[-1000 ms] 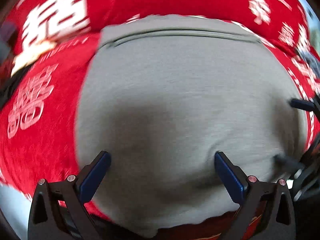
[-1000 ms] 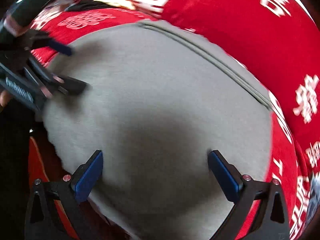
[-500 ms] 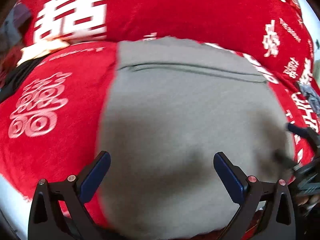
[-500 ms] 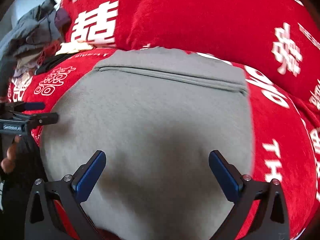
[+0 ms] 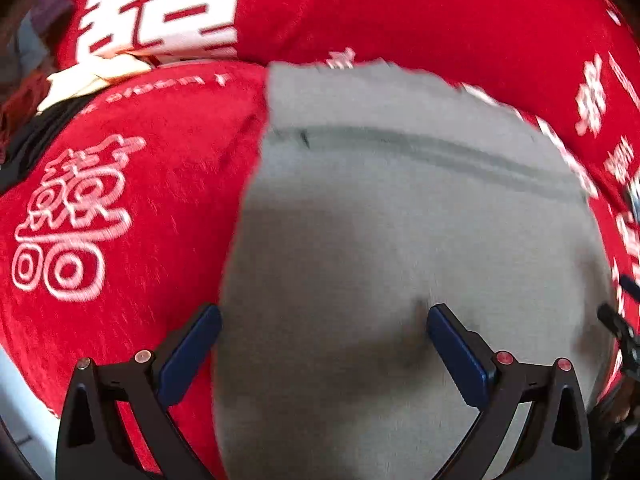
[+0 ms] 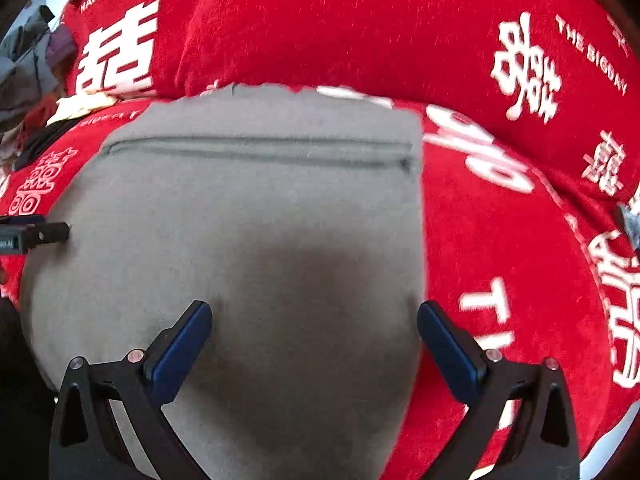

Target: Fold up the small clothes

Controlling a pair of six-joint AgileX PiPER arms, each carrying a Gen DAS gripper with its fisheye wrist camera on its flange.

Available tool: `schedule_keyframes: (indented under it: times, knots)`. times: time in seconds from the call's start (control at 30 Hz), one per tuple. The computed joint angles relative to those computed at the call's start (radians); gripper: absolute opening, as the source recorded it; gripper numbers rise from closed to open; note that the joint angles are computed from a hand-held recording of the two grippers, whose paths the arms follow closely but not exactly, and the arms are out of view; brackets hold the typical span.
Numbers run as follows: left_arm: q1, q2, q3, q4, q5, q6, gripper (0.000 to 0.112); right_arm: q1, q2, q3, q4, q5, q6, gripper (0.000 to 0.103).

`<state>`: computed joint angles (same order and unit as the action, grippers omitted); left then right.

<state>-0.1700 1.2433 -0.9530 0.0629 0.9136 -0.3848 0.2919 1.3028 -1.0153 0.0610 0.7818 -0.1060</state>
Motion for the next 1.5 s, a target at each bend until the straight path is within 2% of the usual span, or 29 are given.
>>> schedule_keyframes:
  times: [0.07,0.13,0.2,0.3,0.37,0.4,0.43,0.5,0.6,0.63,0.7,0.8,0.87,0.97,1.07,1.13,1.23,1.3,1.37,1.43,1.5]
  knots:
    - [0.006,0.068,-0.081,-0.012,-0.002,0.012,0.103,0.011,0.075,-0.079,0.03,-0.007,0.01,0.102]
    - [-0.009,0.147,-0.161,-0.009,-0.015,0.019,0.103,0.066,0.173,-0.179,-0.021,-0.011,0.1,0.102]
    - [-0.039,0.244,-0.269,0.018,-0.017,0.001,0.103,0.109,0.295,-0.324,-0.086,0.029,0.209,0.102]
    - [-0.045,0.41,-0.447,0.002,0.017,0.004,0.103,0.117,0.505,-0.581,-0.038,0.123,0.215,0.102]
    - [-0.021,0.534,-0.566,-0.03,0.075,0.013,0.103,0.117,0.628,-0.721,-0.058,0.209,0.24,0.102]
    - [-0.012,0.576,-0.604,-0.023,0.101,0.006,0.103,0.11,0.674,-0.768,-0.08,0.248,0.257,0.102]
    - [-0.004,0.599,-0.618,-0.001,0.087,0.002,0.103,0.095,0.691,-0.774,-0.099,0.246,0.265,0.102]
    - [0.025,0.609,-0.628,-0.035,0.081,0.067,0.103,0.06,0.659,-0.712,-0.11,0.18,0.243,0.102]
    - [0.079,0.592,-0.613,-0.084,0.077,0.163,0.103,-0.001,0.601,-0.629,-0.136,0.134,0.236,0.102]
    - [0.1,0.579,-0.598,-0.101,0.078,0.186,0.103,-0.024,0.584,-0.61,-0.154,0.14,0.253,0.102]
    - [0.157,0.52,-0.53,-0.181,0.073,0.244,0.103,-0.104,0.518,-0.538,-0.095,0.14,0.241,0.102]
    - [0.2,0.377,-0.353,-0.163,0.036,0.217,0.103,-0.231,0.335,-0.324,0.047,0.089,0.138,0.102]
    - [0.243,0.25,-0.195,-0.198,0.021,0.265,0.103,-0.29,0.233,-0.218,0.13,0.121,0.017,0.102]
    - [0.271,0.076,-0.007,-0.219,0.036,0.295,0.103,-0.334,0.03,-0.026,0.199,0.164,-0.159,0.102]
    - [0.317,-0.108,0.162,-0.266,0.074,0.346,0.103,-0.318,-0.152,0.12,0.192,0.22,-0.22,0.102]
    - [0.349,-0.21,0.24,-0.299,0.126,0.364,0.103,-0.268,-0.264,0.197,0.153,0.256,-0.181,0.102]
    - [0.344,-0.311,0.311,-0.295,0.161,0.334,0.103,-0.181,-0.373,0.268,0.113,0.309,-0.095,0.102]
    - [0.357,-0.356,0.353,-0.312,0.188,0.327,0.103,-0.063,-0.383,0.288,0.011,0.346,0.03,0.102]
    - [0.375,-0.385,0.384,-0.339,0.227,0.347,0.103,0.017,-0.38,0.298,-0.019,0.393,0.121,0.102]
    - [0.378,-0.42,0.413,-0.351,0.255,0.347,0.103,-0.012,-0.372,0.307,0.043,0.417,0.092,0.102]
    - [0.407,-0.417,0.429,-0.378,0.271,0.373,0.103,0.0,-0.369,0.311,0.041,0.411,0.106,0.101]
